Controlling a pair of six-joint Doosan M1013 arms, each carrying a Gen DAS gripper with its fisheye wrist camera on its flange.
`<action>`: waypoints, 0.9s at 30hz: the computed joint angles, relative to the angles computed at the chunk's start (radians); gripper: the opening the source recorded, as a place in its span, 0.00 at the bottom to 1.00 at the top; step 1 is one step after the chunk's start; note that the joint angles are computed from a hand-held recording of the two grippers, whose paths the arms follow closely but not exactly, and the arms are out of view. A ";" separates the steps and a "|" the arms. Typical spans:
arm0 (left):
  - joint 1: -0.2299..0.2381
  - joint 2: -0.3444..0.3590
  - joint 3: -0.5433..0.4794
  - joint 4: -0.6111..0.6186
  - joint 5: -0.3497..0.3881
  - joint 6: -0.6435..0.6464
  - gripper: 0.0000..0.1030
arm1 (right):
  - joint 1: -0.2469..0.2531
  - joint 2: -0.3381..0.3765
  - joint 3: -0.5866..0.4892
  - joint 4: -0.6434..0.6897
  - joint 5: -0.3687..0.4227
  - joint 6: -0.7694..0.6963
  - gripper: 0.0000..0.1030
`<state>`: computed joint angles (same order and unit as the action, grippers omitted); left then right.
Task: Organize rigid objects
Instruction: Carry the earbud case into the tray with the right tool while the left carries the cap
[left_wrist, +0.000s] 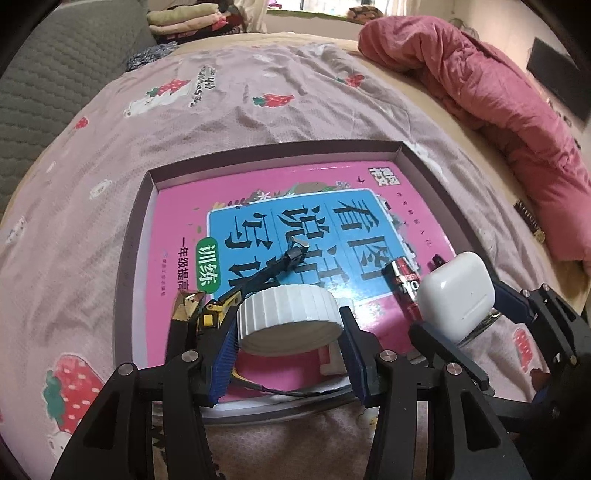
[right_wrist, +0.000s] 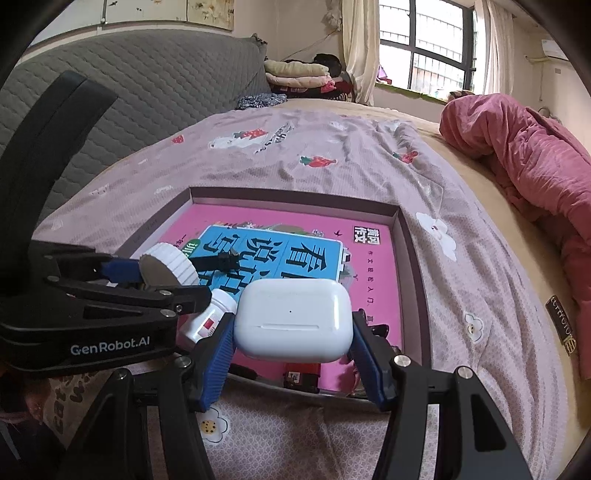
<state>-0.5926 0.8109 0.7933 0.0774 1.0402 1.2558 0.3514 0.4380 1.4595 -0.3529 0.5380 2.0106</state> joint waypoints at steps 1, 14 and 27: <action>0.001 0.003 -0.006 0.000 0.008 0.002 0.51 | 0.000 0.002 -0.002 0.004 0.004 -0.006 0.58; 0.001 0.044 -0.081 -0.008 0.102 0.044 0.51 | 0.003 0.022 -0.027 0.028 0.075 -0.053 0.58; 0.005 0.046 -0.063 -0.075 0.115 0.023 0.51 | -0.004 0.030 -0.041 0.043 0.102 -0.069 0.58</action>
